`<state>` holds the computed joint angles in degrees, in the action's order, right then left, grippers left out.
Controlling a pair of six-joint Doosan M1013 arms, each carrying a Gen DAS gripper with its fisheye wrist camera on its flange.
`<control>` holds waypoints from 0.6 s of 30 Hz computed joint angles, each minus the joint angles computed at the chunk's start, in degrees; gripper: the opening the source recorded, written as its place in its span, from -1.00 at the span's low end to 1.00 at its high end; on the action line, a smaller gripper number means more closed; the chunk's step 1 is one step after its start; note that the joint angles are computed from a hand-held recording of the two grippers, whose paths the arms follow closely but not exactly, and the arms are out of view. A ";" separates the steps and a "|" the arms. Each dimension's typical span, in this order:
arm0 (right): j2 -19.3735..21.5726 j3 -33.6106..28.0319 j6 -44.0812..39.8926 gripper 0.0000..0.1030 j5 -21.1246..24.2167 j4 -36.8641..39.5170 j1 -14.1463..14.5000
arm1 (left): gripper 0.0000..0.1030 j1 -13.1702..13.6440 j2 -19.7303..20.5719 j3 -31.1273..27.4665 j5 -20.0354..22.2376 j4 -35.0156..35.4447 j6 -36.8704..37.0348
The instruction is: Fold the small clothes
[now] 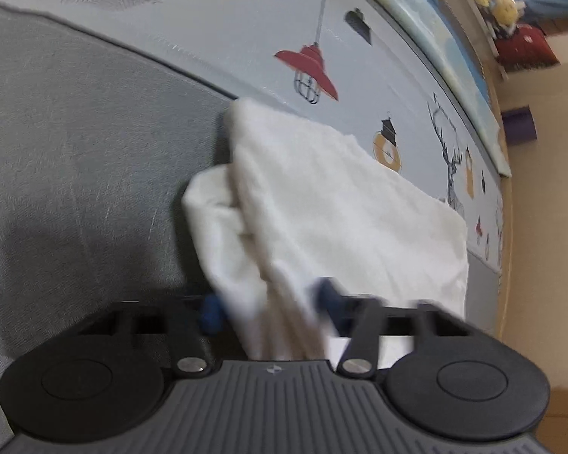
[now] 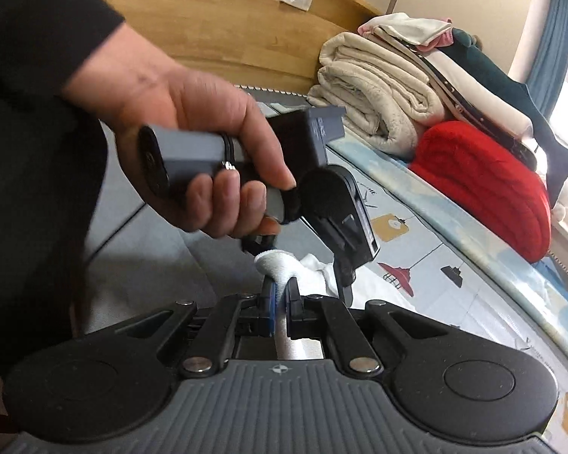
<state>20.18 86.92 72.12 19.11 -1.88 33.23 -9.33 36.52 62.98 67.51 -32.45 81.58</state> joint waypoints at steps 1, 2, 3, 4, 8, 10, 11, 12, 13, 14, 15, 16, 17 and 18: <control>-0.03 -0.09 -1.62 -0.92 0.27 1.90 -0.12 | -0.65 -0.19 -0.20 -0.09 -0.31 0.99 0.71; 0.03 -0.33 -3.17 -0.92 0.73 3.52 -0.16 | -0.69 -0.38 -0.52 -0.15 -0.68 2.13 1.34; 0.20 -0.69 -4.32 -0.92 1.43 4.65 -0.15 | -0.73 -0.33 -1.04 0.13 -1.43 2.69 1.73; 0.55 -1.19 -6.07 -0.92 2.08 6.37 -0.19 | -0.74 -0.17 -1.78 0.67 -2.61 3.08 1.73; 1.66 -3.04 -16.64 -0.92 3.57 18.82 -0.02 | -0.75 0.98 -5.40 3.49 -6.45 6.51 -0.65; 2.16 -4.02 -21.14 -0.92 4.02 25.63 -0.04 | -0.75 1.33 -6.70 4.11 -6.11 10.05 -1.90; 2.33 -4.46 -22.31 -0.92 4.29 28.14 -0.09 | -0.75 1.07 -7.10 4.17 -5.66 12.81 -2.34; 2.42 -4.76 -22.54 -0.92 4.55 29.51 -0.16 | -0.75 0.79 -7.25 4.05 -4.96 15.00 -2.81; 2.42 -4.97 -22.01 -0.92 4.75 29.98 -0.19 | -0.75 0.55 -7.22 3.73 -4.04 16.45 -3.39; 2.31 -4.99 -20.74 -0.92 4.88 29.62 -0.27 | -0.75 0.29 -7.12 3.39 -3.57 17.04 -3.87; 2.10 -4.89 -19.02 -0.93 5.15 28.71 -0.42 | -0.75 -0.11 -7.04 2.99 -3.66 17.51 -4.21; 1.81 -4.58 -17.06 -0.93 5.51 27.43 -0.61 | -0.75 -0.70 -6.87 2.37 -4.08 17.65 -4.17; 1.38 -4.04 -14.70 -0.93 5.64 25.50 -0.82 | -0.75 -1.06 -6.76 1.85 -4.36 17.19 -3.81; 0.87 -3.40 -11.98 -0.93 5.56 23.13 -1.00 | -0.75 -1.53 -6.42 1.24 -4.73 16.70 -3.28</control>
